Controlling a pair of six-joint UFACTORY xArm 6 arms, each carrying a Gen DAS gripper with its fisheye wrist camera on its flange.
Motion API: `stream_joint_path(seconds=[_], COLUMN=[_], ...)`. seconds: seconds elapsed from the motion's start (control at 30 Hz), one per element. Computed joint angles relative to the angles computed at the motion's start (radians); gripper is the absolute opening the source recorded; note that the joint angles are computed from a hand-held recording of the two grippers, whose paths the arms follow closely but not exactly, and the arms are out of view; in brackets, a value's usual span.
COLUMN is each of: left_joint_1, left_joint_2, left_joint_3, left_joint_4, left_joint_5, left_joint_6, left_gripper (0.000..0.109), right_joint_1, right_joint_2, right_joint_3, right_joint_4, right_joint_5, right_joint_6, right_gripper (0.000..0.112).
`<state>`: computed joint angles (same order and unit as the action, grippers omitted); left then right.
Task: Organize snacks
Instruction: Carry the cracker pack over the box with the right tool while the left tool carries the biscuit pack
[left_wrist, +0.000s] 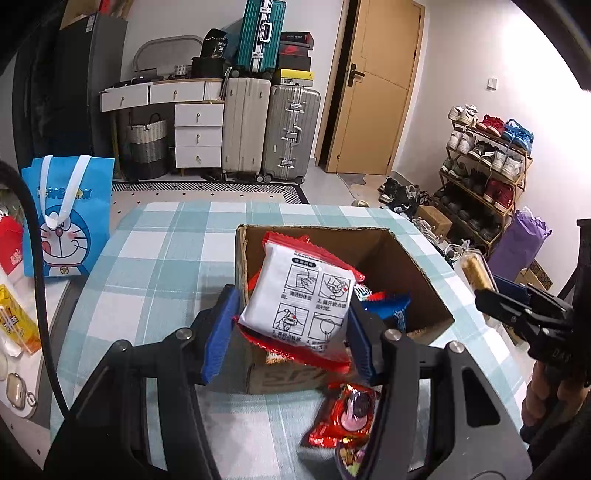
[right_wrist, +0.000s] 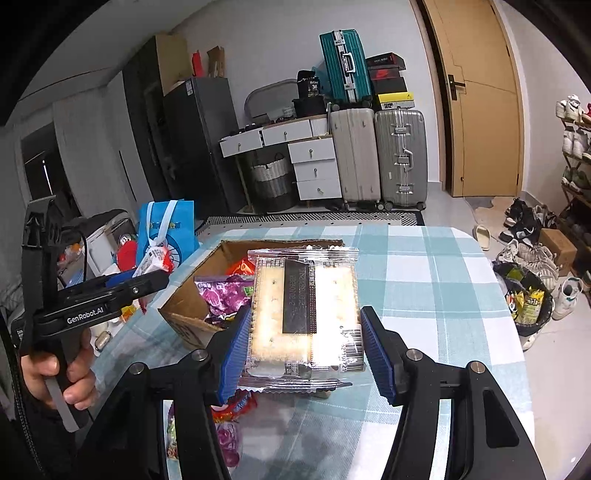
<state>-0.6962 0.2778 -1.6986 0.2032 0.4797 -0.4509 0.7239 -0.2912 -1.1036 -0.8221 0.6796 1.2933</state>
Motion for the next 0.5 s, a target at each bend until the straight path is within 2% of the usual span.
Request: stream_joint_path(seconds=[0.37,0.5], left_joint_1=[-0.002,-0.004], left_joint_2=[0.170,0.220], left_joint_3=[-0.242,-0.304], left_joint_4=[0.005,-0.016], left_joint_5=[0.100,0.103], left_joint_6=[0.012,0.035], left_gripper=[0.053,0.053], right_joint_1=[-0.050,-0.065], right_joint_2=[0.088,0.112], right_joint_3=[-0.068,-0.082], right_joint_4=[0.057,0.065], right_joint_5=[-0.070,-0.089], right_joint_6=[-0.050,-0.054], right_gripper=[0.059,0.059])
